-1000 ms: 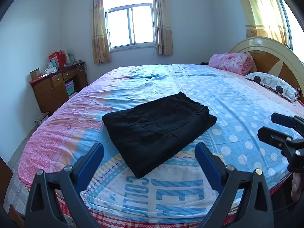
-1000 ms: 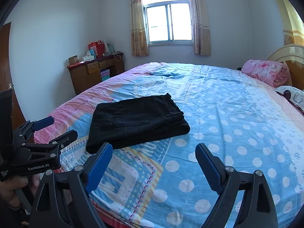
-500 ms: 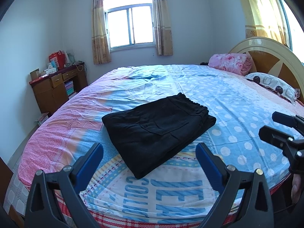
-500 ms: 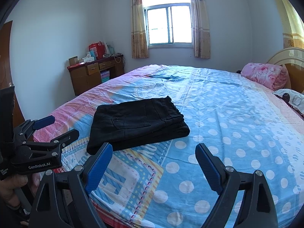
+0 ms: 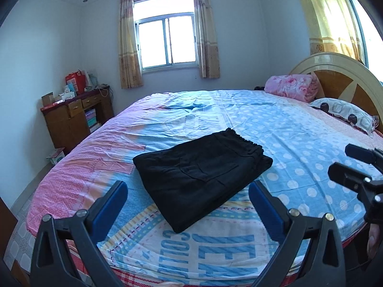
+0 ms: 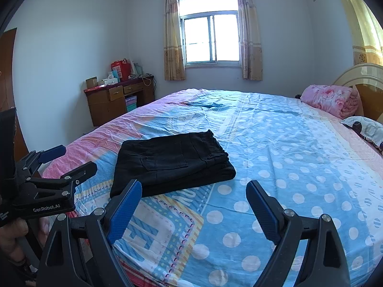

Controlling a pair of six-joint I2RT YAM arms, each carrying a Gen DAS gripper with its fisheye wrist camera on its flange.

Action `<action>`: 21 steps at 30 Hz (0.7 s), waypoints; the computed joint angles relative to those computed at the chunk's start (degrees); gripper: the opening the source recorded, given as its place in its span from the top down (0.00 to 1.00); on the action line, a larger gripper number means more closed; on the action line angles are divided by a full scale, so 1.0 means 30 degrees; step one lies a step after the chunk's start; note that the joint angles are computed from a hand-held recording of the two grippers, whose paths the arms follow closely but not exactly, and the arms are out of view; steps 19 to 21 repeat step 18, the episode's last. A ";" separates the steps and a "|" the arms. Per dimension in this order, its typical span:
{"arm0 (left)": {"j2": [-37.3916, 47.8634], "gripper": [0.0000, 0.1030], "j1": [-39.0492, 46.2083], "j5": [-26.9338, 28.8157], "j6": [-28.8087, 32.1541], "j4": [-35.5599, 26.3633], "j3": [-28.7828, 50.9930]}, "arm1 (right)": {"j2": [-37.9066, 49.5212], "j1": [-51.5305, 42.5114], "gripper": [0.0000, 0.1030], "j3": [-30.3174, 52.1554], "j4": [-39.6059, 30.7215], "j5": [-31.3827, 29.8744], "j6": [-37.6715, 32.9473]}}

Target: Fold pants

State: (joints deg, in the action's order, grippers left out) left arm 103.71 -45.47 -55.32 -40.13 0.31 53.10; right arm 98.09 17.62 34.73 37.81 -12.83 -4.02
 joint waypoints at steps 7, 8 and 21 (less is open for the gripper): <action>0.0035 0.00 0.0044 -0.0301 -0.0695 -0.0763 0.0224 | -0.0849 -0.0272 0.13 -0.0882 0.1268 -0.0269 0.0403; 0.0025 0.00 0.0091 -0.0225 -0.0801 -0.0866 0.0215 | -0.0858 -0.0317 0.13 -0.0810 0.1151 -0.0322 0.0451; -0.0003 0.00 0.0325 0.0337 -0.0589 -0.0305 -0.0217 | -0.0550 0.0039 0.13 -0.0528 0.0543 -0.0205 -0.0061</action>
